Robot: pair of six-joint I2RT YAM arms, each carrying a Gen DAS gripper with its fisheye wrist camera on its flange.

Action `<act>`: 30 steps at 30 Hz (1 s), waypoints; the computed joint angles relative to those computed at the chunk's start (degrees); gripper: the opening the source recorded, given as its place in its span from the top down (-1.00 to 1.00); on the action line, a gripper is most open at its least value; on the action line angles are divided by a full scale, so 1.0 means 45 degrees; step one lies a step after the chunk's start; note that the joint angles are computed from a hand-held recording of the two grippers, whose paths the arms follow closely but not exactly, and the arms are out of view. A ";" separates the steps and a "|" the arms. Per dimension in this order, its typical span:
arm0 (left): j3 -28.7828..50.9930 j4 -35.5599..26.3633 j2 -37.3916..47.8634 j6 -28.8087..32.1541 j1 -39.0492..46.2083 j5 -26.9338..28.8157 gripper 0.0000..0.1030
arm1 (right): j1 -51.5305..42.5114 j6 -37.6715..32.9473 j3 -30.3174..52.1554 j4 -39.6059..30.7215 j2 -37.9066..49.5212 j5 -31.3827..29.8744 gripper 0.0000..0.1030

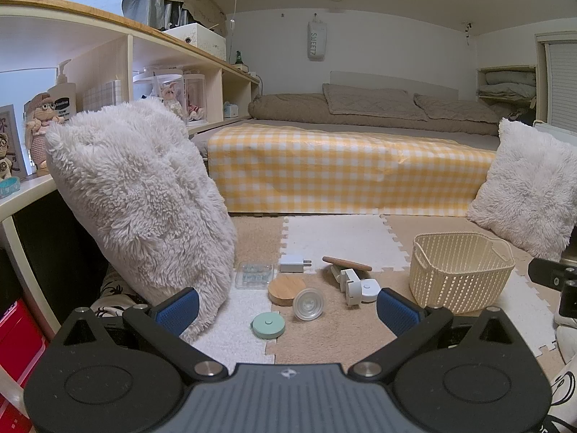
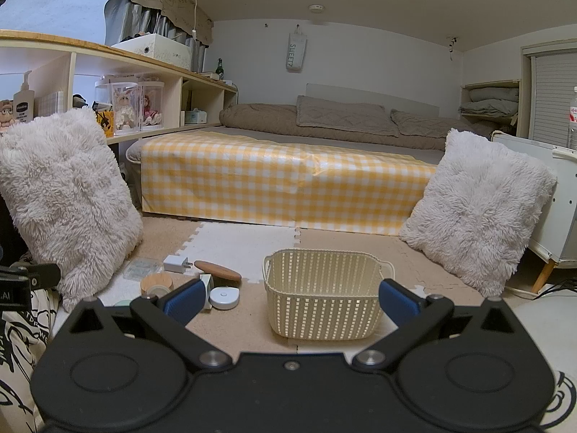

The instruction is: Organize rigid objects

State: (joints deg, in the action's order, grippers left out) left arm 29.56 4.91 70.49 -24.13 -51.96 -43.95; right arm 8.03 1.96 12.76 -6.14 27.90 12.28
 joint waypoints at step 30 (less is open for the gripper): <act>0.2245 0.2819 0.3431 0.1759 0.1606 0.1008 -1.00 | -0.5159 -0.0539 0.3502 0.5145 0.8600 -0.3997 -1.00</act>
